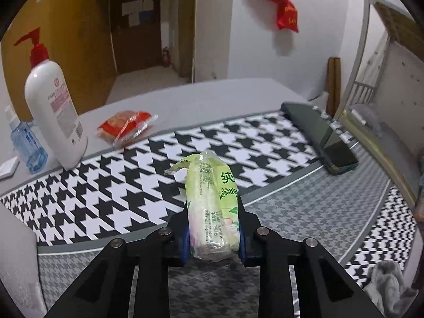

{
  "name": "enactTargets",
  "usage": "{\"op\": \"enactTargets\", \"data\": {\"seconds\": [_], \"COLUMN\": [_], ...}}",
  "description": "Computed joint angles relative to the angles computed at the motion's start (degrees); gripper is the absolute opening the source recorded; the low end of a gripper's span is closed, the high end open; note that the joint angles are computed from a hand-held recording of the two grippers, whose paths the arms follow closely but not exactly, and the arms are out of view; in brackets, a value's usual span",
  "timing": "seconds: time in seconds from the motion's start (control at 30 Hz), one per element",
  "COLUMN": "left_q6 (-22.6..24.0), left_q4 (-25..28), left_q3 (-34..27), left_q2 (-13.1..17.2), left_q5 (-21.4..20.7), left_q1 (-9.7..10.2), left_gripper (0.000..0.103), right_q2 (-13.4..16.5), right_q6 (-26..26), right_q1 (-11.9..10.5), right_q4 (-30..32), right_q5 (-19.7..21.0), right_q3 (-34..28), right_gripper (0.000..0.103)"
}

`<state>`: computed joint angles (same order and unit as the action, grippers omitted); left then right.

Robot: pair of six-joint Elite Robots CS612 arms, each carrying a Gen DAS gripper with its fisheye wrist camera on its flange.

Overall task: Organize soft objects
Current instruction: 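Carry the sock and package with both grippers over to the white foam box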

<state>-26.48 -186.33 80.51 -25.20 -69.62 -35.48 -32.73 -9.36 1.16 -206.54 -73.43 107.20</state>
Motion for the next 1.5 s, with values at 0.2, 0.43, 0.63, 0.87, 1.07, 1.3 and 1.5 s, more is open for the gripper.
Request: {"op": "enactTargets", "data": {"seconds": [0.2, 0.43, 0.63, 0.87, 1.07, 1.3, 1.5], "left_q6": [1.09, 2.57, 5.02, 9.24, 11.57, 14.34, 15.71], "left_q4": [-8.65, -13.00, -19.50, -28.38, -32.96, -38.41, -43.18], "left_q3": [3.62, 5.85, 9.98, 17.36, 21.63, 25.27, 28.60], "left_q2": [-1.56, -3.10, -5.28, -9.42, -11.70, -12.92, -14.14], "left_q5": [0.87, 2.51, 1.69, 2.51, 3.42, 5.68, 7.63], "left_q1": [0.13, -0.55, -1.84, -3.66, -4.94, -6.16, -7.41], "left_gripper": [0.028, 0.028, 0.028, 0.028, 0.028, 0.028, 0.028], "right_q2": [-1.06, -2.17, -3.00, -3.57, -3.91, -4.41, -4.90], "right_q6": [3.99, 6.73, 9.43, 9.76, 9.89, 10.97, 10.87], "right_q1": [-0.97, -0.73, -0.75, 0.13, 1.34, 1.67, 2.22], "right_q4": [-1.99, -5.79, -10.57, -16.59, -19.57, -23.90, -26.61], "right_q5": [1.12, 1.97, 2.36, 1.61, 1.22, 2.12, 2.64], "right_q3": [1.30, 2.67, 3.64, 4.53, 4.84, 6.23, 7.29], "right_gripper": [0.019, 0.019, 0.019, 0.019, 0.020, 0.020, 0.020]}}
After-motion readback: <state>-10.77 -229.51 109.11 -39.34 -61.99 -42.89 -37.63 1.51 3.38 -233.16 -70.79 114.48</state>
